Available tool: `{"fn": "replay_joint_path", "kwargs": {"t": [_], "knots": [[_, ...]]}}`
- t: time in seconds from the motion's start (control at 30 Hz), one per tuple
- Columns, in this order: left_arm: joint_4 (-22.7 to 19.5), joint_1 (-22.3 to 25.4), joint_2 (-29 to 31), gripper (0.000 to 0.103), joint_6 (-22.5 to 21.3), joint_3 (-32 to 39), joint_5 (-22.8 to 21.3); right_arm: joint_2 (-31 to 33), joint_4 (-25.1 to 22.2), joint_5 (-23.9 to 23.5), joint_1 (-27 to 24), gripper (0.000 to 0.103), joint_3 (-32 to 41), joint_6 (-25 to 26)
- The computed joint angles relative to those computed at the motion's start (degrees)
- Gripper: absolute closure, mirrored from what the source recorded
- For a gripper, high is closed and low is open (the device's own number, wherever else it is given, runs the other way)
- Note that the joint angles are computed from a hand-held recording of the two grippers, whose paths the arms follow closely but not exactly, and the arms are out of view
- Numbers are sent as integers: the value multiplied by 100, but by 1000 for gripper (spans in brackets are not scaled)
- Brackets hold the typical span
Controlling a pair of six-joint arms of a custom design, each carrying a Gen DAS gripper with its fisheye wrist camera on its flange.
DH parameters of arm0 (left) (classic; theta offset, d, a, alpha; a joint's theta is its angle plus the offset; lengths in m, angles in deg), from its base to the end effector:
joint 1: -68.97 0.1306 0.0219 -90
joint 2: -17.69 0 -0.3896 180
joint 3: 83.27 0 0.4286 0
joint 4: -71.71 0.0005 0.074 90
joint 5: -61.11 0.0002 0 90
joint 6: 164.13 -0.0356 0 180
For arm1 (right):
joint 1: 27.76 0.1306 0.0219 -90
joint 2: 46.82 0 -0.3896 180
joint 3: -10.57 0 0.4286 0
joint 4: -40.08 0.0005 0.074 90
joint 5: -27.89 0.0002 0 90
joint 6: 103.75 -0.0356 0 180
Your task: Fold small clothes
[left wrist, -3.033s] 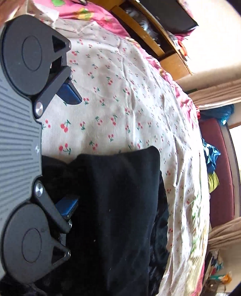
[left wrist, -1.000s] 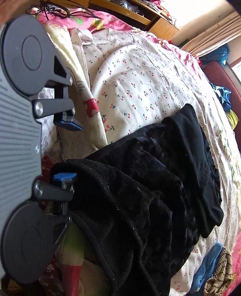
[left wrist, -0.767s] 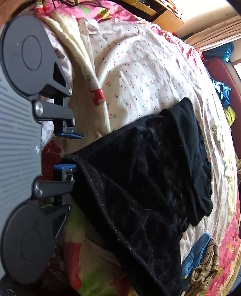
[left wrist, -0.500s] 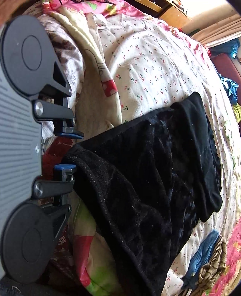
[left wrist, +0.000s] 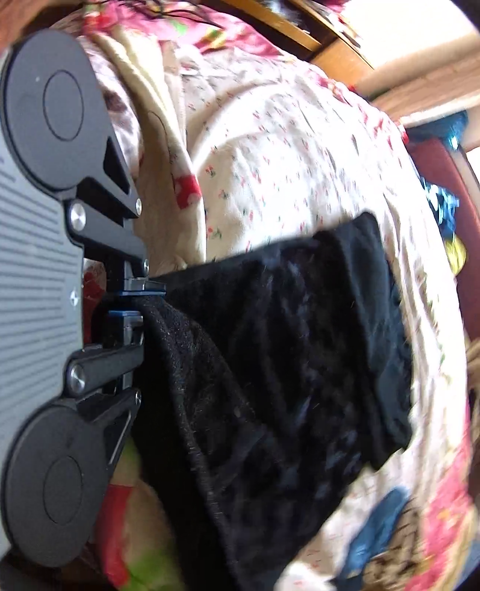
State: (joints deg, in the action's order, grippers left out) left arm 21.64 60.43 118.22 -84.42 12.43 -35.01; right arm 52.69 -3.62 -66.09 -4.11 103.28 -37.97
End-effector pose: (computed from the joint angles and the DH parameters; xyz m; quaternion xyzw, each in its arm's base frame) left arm 0.5769 -0.0833 0.3879 0.1399 0.9419 0.0555 0.3003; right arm 0.5317 0.2350 0.3795 -0.0071 0.9407 0.1669 0.2954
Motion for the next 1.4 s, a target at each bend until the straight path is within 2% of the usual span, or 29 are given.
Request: {"fn": "replay_joint_path", "kwargs": {"t": [0.03,0.1,0.13,0.3,0.47,0.73,0.8,0.83,0.87,0.9,0.97,1.07,1.2,1.4], "knots": [[6,80,-54,79,230,-3,63,-20,8,-27,2,71,-24,22],[-105,248,-167,79,657,-13,250,-50,24,-30,32,57,-62,123],[-170,309,-207,79,784,-29,353,-61,37,11,60,56,-78,178],[-207,372,-307,79,940,-223,464,19,-13,255,197,56,24,481],[-94,432,-349,79,1060,-255,589,76,-373,228,219,56,160,468],[-1,639,-447,79,1457,-359,859,183,-484,384,353,52,333,490],[38,632,-460,79,1442,-388,868,177,-467,457,383,55,324,483],[52,629,-467,79,1429,-398,883,174,-469,494,389,59,320,460],[63,633,-472,79,1424,-404,903,163,-440,452,375,77,303,439],[65,645,-472,79,1431,-402,929,149,-412,374,362,89,284,406],[40,678,-465,79,1478,-385,993,99,-328,355,379,95,235,390],[-9,726,-459,79,1518,-334,1082,-85,-42,316,406,95,138,378],[162,730,-560,79,1642,-336,1104,-382,483,314,379,95,107,342],[822,782,-860,80,1972,-351,1429,-397,928,148,272,95,253,33]]}}
